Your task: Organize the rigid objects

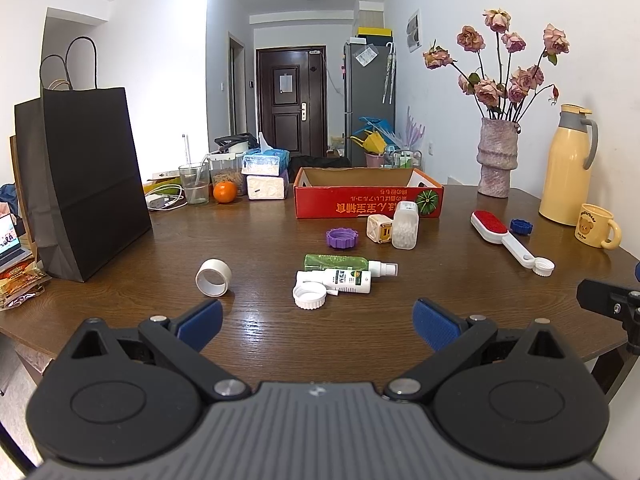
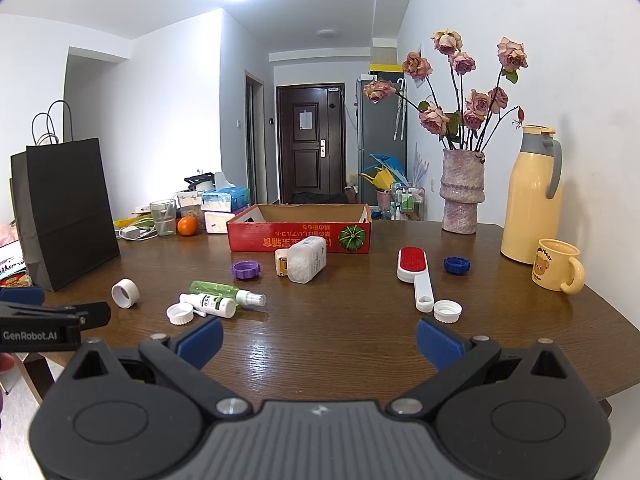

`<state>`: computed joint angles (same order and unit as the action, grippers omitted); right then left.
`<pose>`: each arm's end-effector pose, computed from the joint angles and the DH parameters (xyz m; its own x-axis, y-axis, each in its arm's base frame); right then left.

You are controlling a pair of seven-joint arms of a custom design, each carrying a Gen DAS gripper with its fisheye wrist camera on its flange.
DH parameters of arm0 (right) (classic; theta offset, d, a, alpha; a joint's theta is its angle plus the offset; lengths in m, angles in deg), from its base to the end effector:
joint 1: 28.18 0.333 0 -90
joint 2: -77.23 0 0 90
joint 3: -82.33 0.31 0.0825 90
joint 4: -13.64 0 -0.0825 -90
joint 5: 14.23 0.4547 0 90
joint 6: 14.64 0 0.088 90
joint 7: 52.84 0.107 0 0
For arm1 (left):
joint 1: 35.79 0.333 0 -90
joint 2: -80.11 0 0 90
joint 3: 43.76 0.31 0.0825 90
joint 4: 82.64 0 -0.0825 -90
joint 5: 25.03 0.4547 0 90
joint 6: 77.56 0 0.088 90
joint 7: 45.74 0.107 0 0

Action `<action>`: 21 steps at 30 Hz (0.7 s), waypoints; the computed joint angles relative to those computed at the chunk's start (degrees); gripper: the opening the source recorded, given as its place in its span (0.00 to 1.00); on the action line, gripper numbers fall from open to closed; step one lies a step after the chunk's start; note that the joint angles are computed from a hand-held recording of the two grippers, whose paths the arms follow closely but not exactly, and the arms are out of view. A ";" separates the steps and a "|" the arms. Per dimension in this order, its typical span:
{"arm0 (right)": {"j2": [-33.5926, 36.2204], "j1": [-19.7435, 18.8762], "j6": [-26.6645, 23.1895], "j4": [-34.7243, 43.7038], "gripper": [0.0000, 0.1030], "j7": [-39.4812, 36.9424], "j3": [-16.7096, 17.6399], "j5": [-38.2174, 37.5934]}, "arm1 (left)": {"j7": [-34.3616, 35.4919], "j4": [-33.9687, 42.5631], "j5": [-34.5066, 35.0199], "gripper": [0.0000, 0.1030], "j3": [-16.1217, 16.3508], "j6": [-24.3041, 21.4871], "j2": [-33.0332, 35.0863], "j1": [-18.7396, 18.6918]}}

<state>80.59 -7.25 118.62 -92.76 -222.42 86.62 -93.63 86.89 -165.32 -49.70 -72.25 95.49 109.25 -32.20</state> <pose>0.6270 0.2752 0.5121 -0.4342 -0.8997 -0.0447 -0.3071 0.1945 -0.9316 0.7713 -0.2255 0.5205 -0.5279 -0.8487 -0.0336 -0.3239 0.2378 -0.9157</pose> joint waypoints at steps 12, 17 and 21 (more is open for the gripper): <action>0.04 0.07 -0.09 0.02 1.00 0.05 -0.02 -0.06 | -0.03 -0.07 0.11 1.00 -0.18 0.10 0.02 0.15; 0.00 0.05 -0.05 -0.04 1.00 0.08 -0.04 -0.17 | -0.10 0.06 0.20 1.00 -0.12 0.12 0.09 0.11; -0.18 -0.17 0.13 -0.23 1.00 0.36 -0.17 -0.19 | -1.73 1.60 1.23 1.00 1.60 -0.69 0.94 -1.15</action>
